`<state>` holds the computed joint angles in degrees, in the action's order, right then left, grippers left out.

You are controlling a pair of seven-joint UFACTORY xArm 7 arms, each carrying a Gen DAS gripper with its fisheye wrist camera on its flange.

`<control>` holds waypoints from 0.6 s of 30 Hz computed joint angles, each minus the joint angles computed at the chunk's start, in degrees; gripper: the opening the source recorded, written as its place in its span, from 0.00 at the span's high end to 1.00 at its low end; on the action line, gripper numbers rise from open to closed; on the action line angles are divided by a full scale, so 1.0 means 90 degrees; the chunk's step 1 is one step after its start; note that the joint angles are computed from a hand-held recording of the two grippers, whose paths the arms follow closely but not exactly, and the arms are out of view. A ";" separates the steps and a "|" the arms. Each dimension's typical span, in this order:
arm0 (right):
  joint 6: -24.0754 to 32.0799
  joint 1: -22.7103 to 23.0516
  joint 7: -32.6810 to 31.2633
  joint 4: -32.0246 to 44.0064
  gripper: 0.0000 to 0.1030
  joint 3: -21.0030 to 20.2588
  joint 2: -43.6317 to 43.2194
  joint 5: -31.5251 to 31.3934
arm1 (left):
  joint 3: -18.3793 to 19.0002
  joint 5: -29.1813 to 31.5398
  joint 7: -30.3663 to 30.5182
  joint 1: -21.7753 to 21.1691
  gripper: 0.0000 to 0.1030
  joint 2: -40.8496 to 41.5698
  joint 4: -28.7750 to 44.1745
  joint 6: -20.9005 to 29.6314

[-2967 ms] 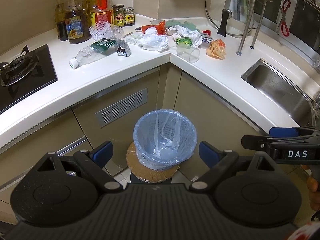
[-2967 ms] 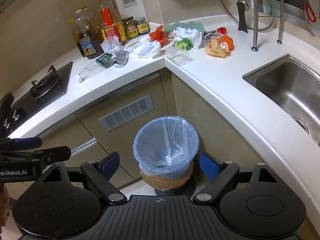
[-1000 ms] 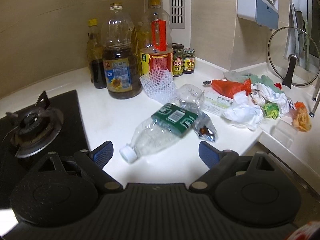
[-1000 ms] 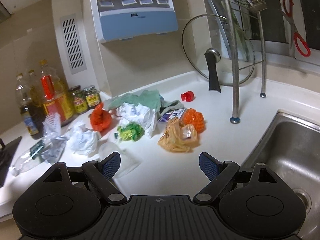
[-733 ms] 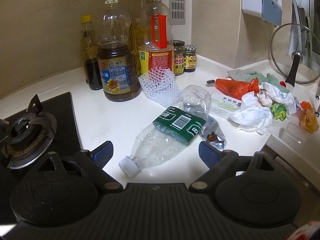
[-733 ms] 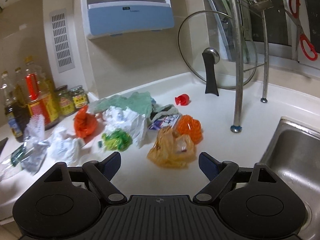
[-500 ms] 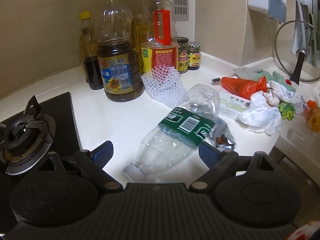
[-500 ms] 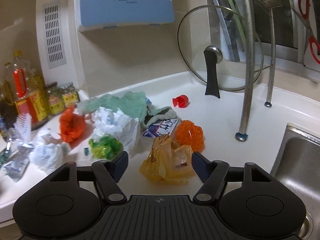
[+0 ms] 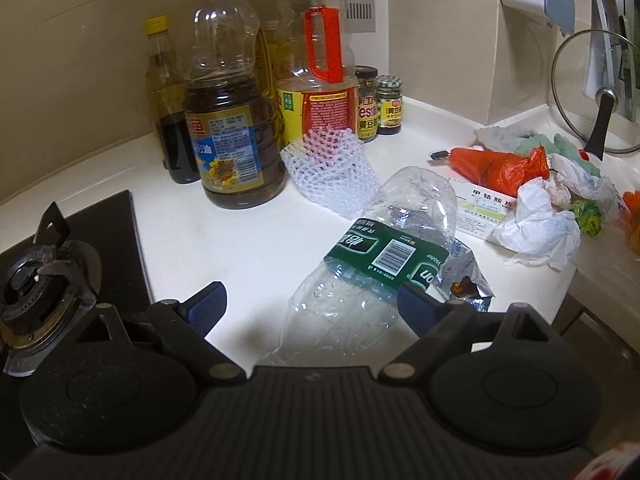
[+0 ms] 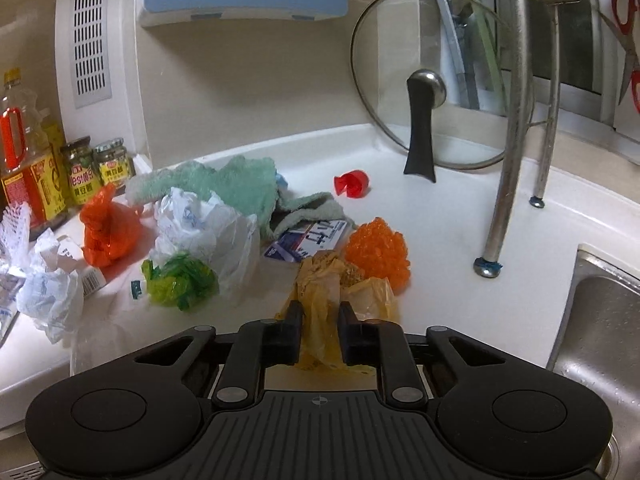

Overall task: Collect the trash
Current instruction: 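Grasp the clear water bottle with the left tool while the right grasps the tan bag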

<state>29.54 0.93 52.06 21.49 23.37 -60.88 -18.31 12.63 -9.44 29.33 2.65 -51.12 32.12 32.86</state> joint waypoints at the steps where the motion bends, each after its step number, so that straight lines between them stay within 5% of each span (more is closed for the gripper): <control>1: 0.0026 0.0017 0.0005 -0.0013 0.83 -0.0007 -0.0082 -0.0003 | 0.0032 -0.0013 0.0049 -0.0045 0.11 0.0032 0.0009 -0.0015; 18: 0.1485 0.0489 0.0204 0.0154 0.83 0.0120 -0.1354 0.0398 | 0.0881 -0.0889 0.2431 -0.0934 0.10 0.1173 0.0657 0.0732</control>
